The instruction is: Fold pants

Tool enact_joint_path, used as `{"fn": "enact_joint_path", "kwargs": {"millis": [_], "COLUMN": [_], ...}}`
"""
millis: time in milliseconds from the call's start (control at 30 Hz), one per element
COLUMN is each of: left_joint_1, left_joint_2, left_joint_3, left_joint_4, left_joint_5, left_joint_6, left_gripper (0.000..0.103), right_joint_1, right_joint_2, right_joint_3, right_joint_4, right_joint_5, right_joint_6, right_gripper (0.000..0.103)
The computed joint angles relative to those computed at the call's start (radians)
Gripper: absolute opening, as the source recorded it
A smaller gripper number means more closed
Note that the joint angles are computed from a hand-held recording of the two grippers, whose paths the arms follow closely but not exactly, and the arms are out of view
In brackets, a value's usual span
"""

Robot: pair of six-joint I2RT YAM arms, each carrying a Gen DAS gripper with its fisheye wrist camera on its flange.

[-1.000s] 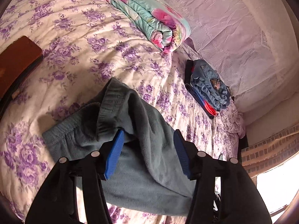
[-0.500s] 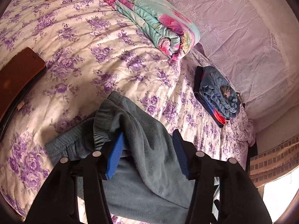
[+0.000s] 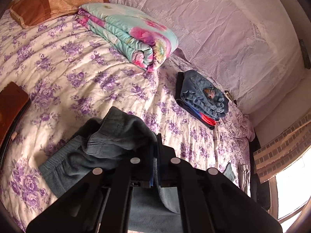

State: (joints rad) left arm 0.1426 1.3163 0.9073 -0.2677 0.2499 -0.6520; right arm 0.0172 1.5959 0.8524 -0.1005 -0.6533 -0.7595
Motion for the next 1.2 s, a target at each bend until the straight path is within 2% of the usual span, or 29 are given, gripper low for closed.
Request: {"fn": "enact_joint_path", "kwargs": {"millis": [200,267,300,333,400,533,600,700,767,900,1000,1100,1200], "left_joint_1": [0.005,0.007,0.011,0.019,0.041,0.069,0.086,0.127,0.197,0.357,0.41,0.419,0.483], "left_joint_2": [0.03,0.05,0.061,0.068,0.06,-0.064,-0.146,-0.165,-0.134,-0.107,-0.184,-0.22,-0.221], "left_joint_3": [0.054,0.088,0.106,0.122,0.125,0.013,-0.105,-0.312,-0.424,-0.542,-0.571,-0.554,-0.559], "left_joint_4": [-0.006,-0.025,-0.032,-0.032,0.0,0.081,0.097,0.141,0.22,0.329,0.304,0.214,0.208], "left_joint_5": [0.014,0.014,0.019,0.03,0.067,0.104,0.138,0.186,0.268,0.463,0.498,0.462,0.497], "left_joint_6": [0.009,0.026,0.036,0.044,0.063,0.158,0.218,0.244,0.241,0.215,0.229,0.268,0.283], "left_gripper": [0.001,0.001,0.001,0.001,0.001,0.001,0.002,0.002,0.002,0.002,0.002,0.002,0.002], "right_joint_1": [0.124,0.148,0.159,0.17,0.163,0.054,0.009,0.015,0.035,0.013,0.016,0.021,0.036], "right_joint_2": [0.013,0.043,0.061,0.069,0.032,-0.126,-0.16,-0.159,-0.189,-0.204,-0.221,-0.227,-0.246], "right_joint_3": [-0.02,0.03,0.064,0.08,0.061,-0.037,-0.095,-0.198,-0.266,-0.232,-0.252,-0.277,-0.312], "right_joint_4": [0.065,0.013,-0.027,-0.033,-0.01,-0.008,-0.015,0.007,0.072,0.019,0.039,0.05,0.079], "right_joint_5": [0.164,0.188,0.205,0.241,0.245,0.12,0.091,0.152,0.197,0.147,0.156,0.165,0.18], "right_joint_6": [-0.157,-0.185,-0.194,-0.178,-0.132,-0.085,-0.106,-0.193,-0.209,-0.158,-0.151,-0.157,-0.157], "right_gripper": [0.073,0.065,0.037,0.002,0.003,0.003,0.003,0.003,0.003,0.003,0.003,0.003,0.003]}}
